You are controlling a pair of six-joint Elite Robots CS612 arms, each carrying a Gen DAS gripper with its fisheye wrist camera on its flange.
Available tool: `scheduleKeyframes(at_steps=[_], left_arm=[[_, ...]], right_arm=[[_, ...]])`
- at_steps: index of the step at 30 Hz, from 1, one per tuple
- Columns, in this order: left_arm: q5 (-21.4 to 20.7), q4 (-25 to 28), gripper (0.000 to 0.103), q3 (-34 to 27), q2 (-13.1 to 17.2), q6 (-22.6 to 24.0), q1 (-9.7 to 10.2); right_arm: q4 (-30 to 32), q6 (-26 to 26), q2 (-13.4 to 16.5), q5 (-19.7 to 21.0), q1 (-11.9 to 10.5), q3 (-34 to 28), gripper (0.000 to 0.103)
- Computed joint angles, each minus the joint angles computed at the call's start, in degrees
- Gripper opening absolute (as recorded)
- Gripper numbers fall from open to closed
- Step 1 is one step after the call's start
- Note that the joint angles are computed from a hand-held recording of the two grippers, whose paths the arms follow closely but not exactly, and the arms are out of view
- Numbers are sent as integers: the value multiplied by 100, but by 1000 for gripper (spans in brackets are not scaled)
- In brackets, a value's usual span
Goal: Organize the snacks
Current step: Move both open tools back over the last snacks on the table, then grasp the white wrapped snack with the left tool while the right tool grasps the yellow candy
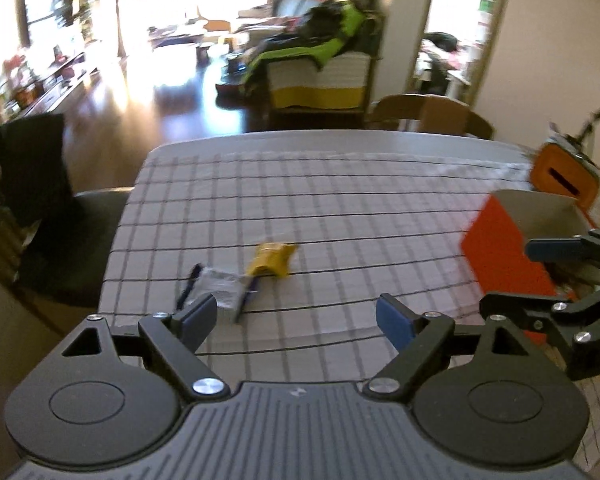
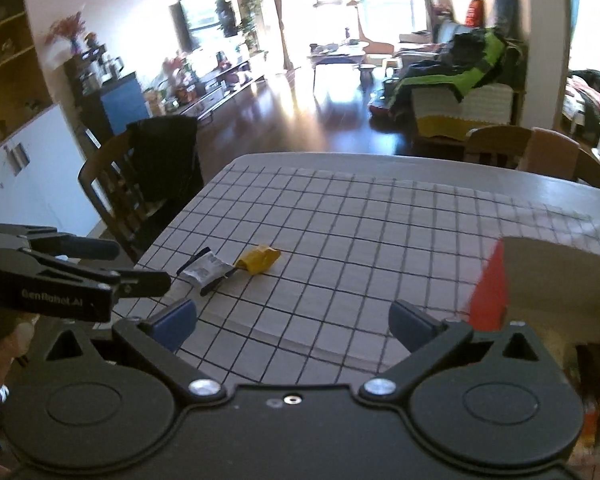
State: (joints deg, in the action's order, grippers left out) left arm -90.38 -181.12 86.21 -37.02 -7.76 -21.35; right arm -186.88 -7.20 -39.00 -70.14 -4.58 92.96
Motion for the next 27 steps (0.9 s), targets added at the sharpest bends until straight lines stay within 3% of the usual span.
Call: scheduleKeyframes(at_steps=[4,10,14,18,27], left_arm=[[241,397,87,-219,127,-433,35],[357,1378,87,-798,402,-1528,152],[377,1980,87,-1256,619,-2147,204],[304,2450,87,-1697,829,-2801,257],[233,3473,87,-2564,1260,-3761,319]], right_arm=[[213,-612,201,135,23,-361,103],[878,-1588,552,491,51,-982,102],[1354,-2102,829,500,114,-1468,101],[1741,-2483,1086,471,172,-1898,96],[2470,-2863,1480,605,258,-2644,85]])
